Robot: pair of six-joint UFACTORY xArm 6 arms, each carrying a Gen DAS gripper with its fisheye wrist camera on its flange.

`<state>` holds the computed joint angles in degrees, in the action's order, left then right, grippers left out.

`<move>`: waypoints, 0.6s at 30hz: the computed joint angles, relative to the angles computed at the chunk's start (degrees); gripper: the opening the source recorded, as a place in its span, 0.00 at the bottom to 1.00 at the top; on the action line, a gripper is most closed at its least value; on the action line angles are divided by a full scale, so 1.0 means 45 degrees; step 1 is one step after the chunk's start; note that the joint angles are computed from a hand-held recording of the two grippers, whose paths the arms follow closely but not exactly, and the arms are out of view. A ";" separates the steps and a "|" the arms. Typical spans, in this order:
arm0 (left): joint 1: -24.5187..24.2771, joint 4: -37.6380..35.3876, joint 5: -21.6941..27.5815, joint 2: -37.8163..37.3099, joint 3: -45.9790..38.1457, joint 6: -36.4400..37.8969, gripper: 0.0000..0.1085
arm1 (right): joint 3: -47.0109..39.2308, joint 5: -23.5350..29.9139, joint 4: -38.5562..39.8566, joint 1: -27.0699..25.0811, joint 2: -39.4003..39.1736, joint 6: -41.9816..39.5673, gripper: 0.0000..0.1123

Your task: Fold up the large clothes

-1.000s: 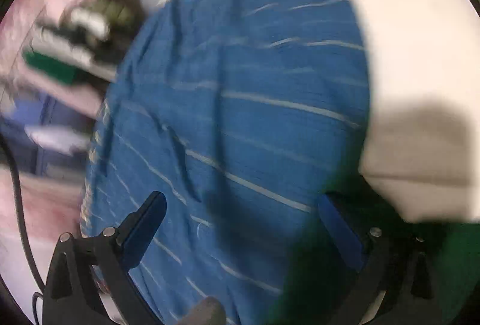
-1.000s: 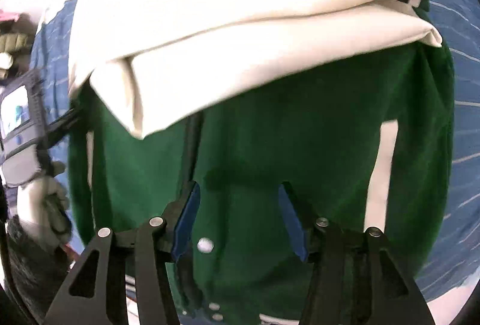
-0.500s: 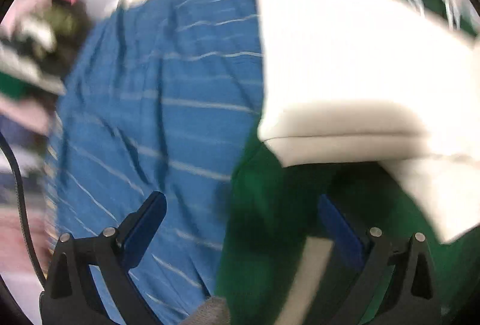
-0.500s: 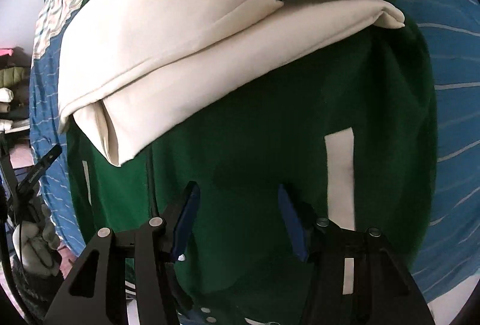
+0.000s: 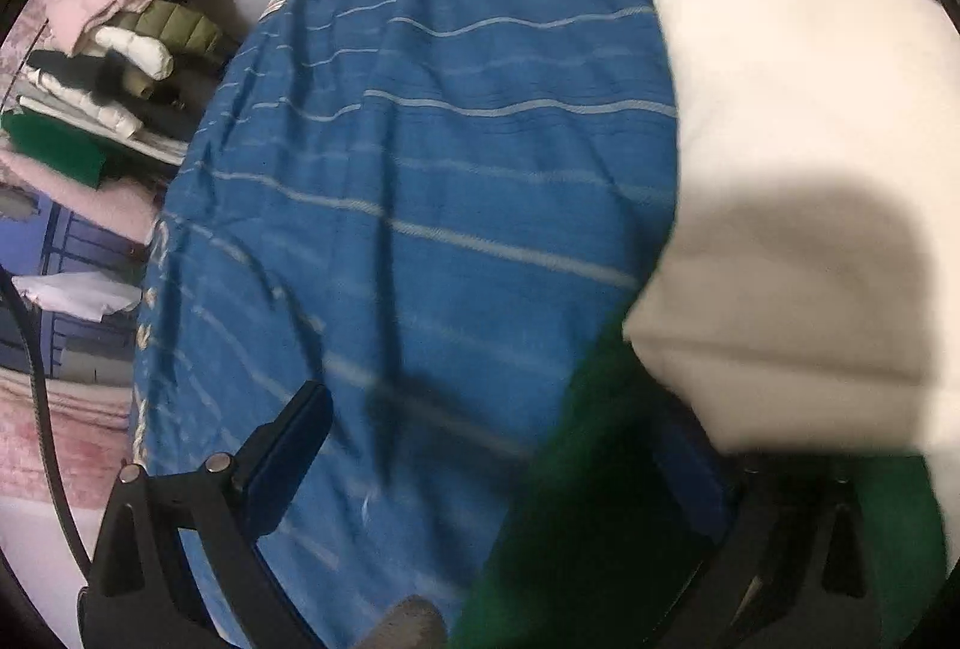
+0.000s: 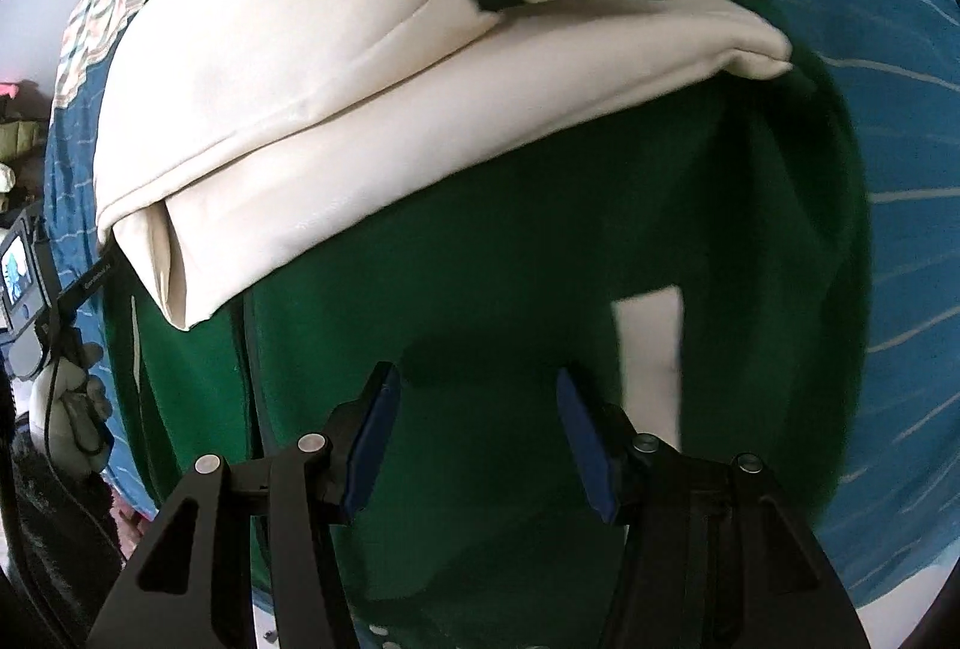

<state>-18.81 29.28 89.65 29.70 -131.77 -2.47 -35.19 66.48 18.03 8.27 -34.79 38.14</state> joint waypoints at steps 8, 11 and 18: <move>-0.1287 -0.0057 0.0352 -0.4322 0.3508 -0.1108 0.95 | 0.0313 0.2936 -0.1448 -0.2066 -0.3683 0.0598 0.43; -0.2042 -0.0051 0.1089 -0.5271 0.4618 -0.1639 0.95 | 0.0141 0.3834 -0.1487 -0.3435 -0.3854 -0.0551 0.43; -0.3475 0.0981 0.2104 -0.5731 0.5756 -0.3462 0.95 | -0.1034 0.2289 -0.2018 -0.5266 -0.0477 -0.5360 0.44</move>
<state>-34.45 33.69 99.12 3.91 -105.87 -18.05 -39.85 76.78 8.94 -15.43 -36.94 14.03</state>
